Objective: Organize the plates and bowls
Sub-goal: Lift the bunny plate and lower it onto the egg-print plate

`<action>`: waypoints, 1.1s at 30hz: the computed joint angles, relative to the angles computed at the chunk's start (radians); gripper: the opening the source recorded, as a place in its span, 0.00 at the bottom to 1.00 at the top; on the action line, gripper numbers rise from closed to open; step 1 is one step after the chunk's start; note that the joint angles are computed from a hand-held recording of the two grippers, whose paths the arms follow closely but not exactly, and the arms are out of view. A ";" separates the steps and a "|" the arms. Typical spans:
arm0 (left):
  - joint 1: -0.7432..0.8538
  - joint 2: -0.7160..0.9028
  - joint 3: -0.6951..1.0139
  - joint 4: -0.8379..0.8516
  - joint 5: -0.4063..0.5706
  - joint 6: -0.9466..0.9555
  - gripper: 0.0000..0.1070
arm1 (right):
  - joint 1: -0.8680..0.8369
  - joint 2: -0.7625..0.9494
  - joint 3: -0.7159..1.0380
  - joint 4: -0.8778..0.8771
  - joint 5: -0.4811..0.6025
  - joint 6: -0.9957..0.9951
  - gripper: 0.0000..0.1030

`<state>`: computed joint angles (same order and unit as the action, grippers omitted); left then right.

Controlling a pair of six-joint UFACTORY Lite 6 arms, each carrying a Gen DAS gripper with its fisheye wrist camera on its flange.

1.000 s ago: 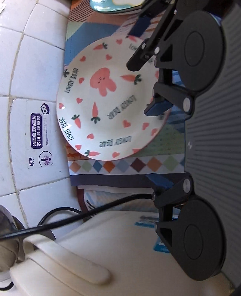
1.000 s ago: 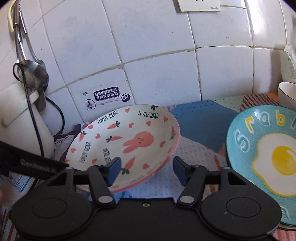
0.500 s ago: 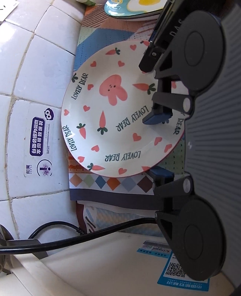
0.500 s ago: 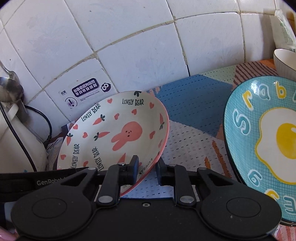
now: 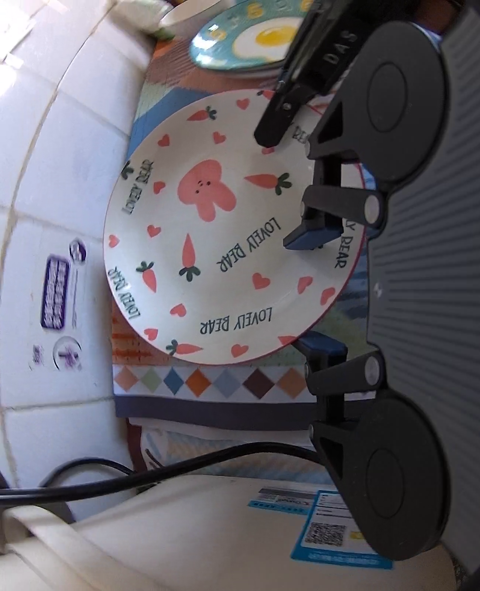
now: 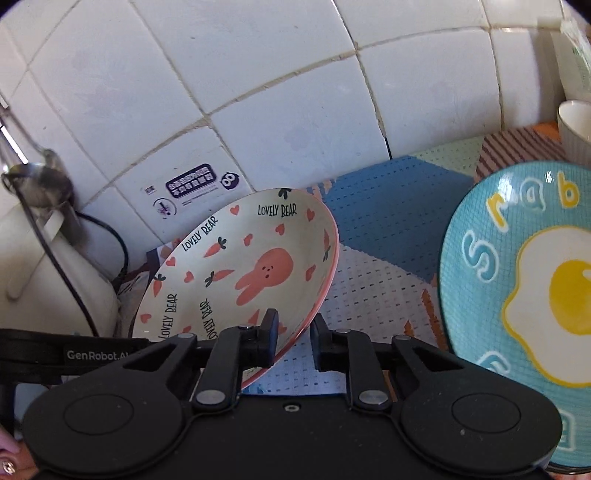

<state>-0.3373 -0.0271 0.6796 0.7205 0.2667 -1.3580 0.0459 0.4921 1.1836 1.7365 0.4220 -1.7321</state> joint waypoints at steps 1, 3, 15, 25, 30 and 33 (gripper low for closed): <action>-0.003 -0.008 -0.007 0.016 -0.005 0.009 0.43 | -0.004 -0.015 -0.011 -0.015 0.003 0.010 0.22; 0.009 -0.022 -0.018 -0.009 -0.024 0.061 0.43 | -0.010 -0.041 -0.035 -0.021 0.014 0.025 0.22; 0.074 -0.069 -0.082 -0.217 -0.161 0.378 0.42 | 0.056 -0.371 -0.286 0.089 -0.051 -0.026 0.23; -0.083 -0.128 -0.028 -0.296 -0.084 0.422 0.42 | 0.130 -0.637 -0.435 0.010 -0.172 0.168 0.23; -0.175 -0.068 0.046 -0.251 -0.059 0.305 0.42 | 0.109 -0.696 -0.481 -0.044 -0.180 0.217 0.23; -0.231 -0.011 0.108 -0.187 -0.035 0.207 0.42 | 0.076 -0.707 -0.506 -0.028 -0.162 0.174 0.24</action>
